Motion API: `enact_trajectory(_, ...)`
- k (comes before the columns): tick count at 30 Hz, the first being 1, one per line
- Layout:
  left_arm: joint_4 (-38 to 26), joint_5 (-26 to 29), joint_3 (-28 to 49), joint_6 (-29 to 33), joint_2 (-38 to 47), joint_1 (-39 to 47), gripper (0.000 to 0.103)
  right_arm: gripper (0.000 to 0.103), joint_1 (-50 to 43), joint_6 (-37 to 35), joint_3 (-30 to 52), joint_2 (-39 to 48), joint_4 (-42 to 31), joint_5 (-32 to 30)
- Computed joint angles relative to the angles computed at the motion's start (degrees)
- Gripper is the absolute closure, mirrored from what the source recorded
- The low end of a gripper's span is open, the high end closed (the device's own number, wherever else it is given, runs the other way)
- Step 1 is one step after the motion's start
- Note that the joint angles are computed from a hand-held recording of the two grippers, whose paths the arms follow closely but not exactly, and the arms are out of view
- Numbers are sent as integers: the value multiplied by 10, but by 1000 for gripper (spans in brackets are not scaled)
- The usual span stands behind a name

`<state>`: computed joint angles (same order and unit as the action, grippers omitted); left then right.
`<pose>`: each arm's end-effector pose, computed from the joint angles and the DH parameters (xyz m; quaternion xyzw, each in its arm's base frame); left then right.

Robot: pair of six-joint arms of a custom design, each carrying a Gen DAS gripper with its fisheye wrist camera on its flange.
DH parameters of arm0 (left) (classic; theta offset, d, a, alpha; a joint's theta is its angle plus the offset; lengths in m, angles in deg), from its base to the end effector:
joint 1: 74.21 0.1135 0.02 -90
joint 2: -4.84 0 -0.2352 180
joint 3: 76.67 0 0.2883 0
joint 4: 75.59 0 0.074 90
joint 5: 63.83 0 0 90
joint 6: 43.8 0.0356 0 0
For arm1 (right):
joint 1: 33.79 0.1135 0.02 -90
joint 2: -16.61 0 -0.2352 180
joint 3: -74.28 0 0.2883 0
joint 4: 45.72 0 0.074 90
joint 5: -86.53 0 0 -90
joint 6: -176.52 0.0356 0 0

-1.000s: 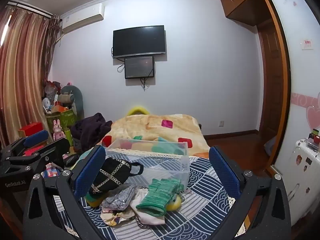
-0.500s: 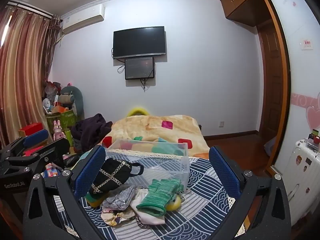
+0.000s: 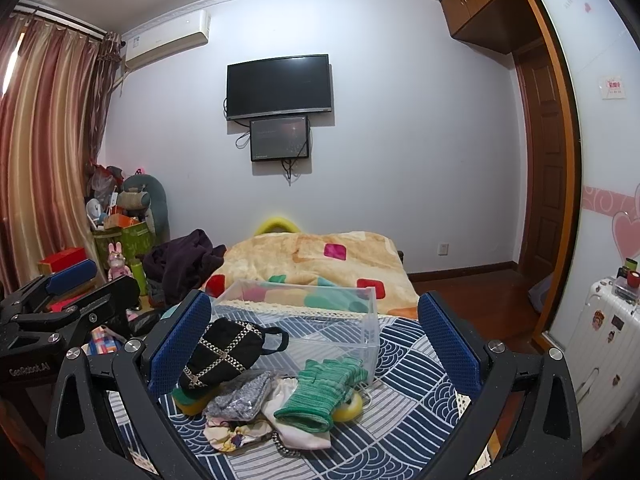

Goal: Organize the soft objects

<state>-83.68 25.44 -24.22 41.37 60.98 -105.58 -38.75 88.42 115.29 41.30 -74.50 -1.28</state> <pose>0.2427 -0.1474 0.2679 0.1742 0.7561 -0.1913 0.6011 0.1891 -0.0178 0.2691 0.0586 0.7774 -0.0316 0.6255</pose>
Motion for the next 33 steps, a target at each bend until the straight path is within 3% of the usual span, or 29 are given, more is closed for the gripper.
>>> enact_trajectory(33,-7,-2,3,2,-5,-2,0,0,5,3,-7,-9,1,4)
